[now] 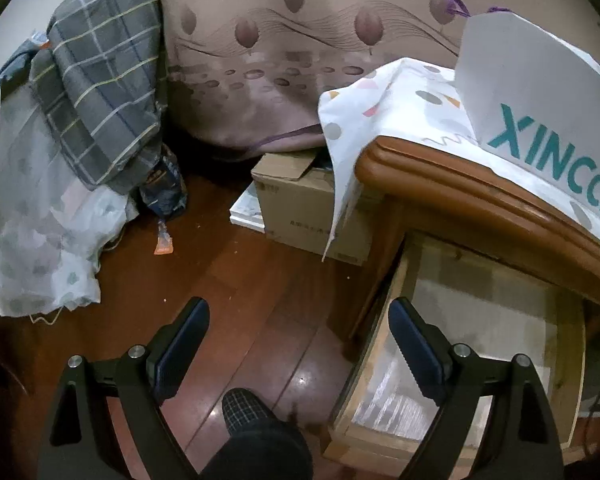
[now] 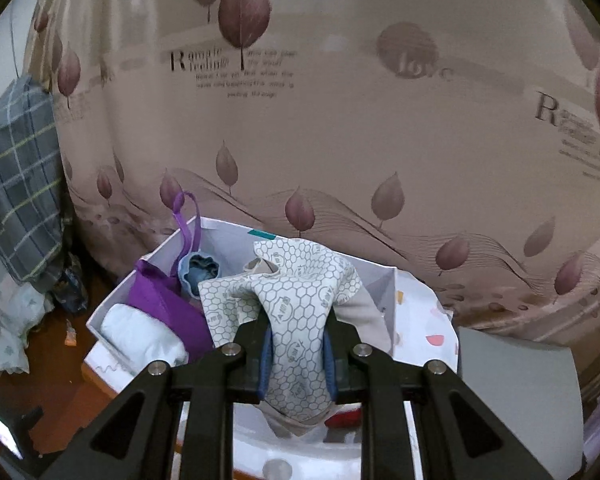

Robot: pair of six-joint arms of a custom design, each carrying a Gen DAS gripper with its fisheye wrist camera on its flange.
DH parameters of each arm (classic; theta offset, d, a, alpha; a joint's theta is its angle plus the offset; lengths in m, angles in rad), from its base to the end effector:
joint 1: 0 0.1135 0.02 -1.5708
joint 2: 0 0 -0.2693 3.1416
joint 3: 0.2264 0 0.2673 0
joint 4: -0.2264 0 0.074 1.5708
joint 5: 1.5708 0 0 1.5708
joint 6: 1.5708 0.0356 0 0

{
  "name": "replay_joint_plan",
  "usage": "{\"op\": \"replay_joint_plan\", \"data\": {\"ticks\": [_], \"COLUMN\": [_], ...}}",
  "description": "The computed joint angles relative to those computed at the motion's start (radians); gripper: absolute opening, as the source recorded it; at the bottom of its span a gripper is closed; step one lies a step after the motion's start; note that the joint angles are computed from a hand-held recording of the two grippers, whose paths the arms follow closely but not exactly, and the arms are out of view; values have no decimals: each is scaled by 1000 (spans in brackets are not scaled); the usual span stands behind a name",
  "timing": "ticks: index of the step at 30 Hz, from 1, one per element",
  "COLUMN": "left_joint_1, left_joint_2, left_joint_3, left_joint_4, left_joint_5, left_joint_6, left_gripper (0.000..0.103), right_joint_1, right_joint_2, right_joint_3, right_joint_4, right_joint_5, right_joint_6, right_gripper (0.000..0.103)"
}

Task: Take underwear out of drawer
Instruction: 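Carry the grey underwear into the white box and open the right tool, then withdraw both tools from the white box back toward the empty drawer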

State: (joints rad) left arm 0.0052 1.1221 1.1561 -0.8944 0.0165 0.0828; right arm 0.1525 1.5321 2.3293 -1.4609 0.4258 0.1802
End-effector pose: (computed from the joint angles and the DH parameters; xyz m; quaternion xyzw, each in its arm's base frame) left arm 0.2329 0.0006 0.3419 0.0392 0.9367 0.0076 0.3478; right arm 0.2320 0.0208 0.5453 0.1047 0.8772 -0.1164 0.4538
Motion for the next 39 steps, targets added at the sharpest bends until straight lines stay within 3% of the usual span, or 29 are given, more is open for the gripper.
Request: {"op": "replay_joint_plan", "data": {"ticks": [11,21,22,27,31,39], "left_joint_1": [24,23,21,7,-4,-42], "left_joint_2": [16,25,24,22,25,33], "left_joint_3": [16,28,28,26,28,20], "left_joint_4": [-8,-20,-18,-15,-19,-2], "left_joint_5": [17,22,21,13,8,-26], "left_joint_6": [-21,-10,-11,-18,-28,-29], "left_gripper": [89,89,89,89,89,89], "right_joint_1": [-10,11,14,23,31,59], "right_joint_2": [219,277,275,260,248,201], "right_joint_3": [122,77,72,34,21,125], "right_joint_4": [-12,19,23,37,35,-23], "right_joint_5": [2,2,6,9,4,-6], "right_joint_6": [-17,-2,2,42,38,74], "right_gripper": [20,25,27,59,64,79]}}
